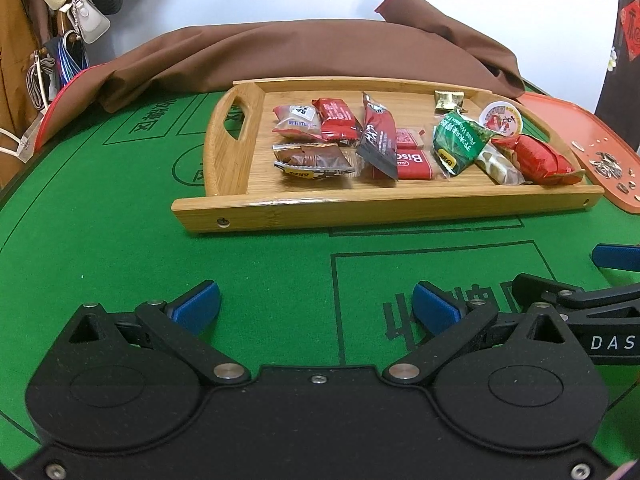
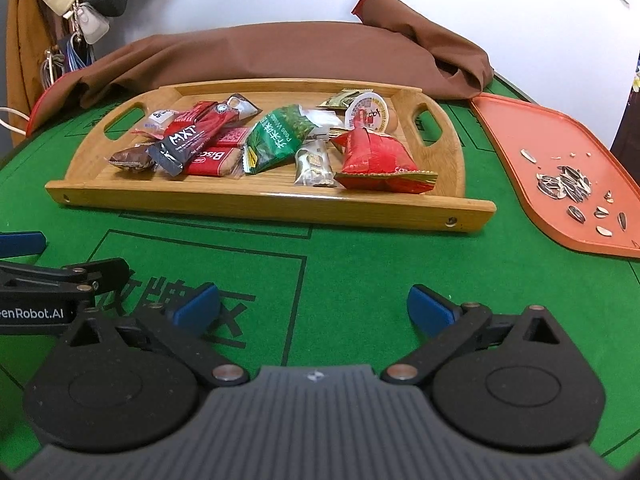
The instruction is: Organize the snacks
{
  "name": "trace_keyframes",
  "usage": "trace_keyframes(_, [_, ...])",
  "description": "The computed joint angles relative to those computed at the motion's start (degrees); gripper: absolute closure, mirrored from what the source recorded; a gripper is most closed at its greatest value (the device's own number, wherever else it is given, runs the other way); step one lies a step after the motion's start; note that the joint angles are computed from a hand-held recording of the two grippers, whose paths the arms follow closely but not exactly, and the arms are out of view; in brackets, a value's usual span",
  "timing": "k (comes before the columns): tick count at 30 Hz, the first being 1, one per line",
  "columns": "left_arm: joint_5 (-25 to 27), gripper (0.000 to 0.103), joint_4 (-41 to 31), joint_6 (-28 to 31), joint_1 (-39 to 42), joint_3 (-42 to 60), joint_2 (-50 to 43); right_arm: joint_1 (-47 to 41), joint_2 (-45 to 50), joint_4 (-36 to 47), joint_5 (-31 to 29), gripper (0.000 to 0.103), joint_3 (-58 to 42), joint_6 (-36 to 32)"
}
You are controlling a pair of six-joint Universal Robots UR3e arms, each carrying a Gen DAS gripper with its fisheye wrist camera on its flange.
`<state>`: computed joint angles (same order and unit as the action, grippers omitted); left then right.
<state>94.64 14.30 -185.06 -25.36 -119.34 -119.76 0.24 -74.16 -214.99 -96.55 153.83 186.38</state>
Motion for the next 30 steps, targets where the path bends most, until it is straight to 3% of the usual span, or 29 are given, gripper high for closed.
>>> trace_keyframes(30, [0.58, 0.000, -0.04, -0.35, -0.36, 0.32, -0.35, 0.34, 0.17, 0.09, -0.48, 0.000, -0.11, 0.23])
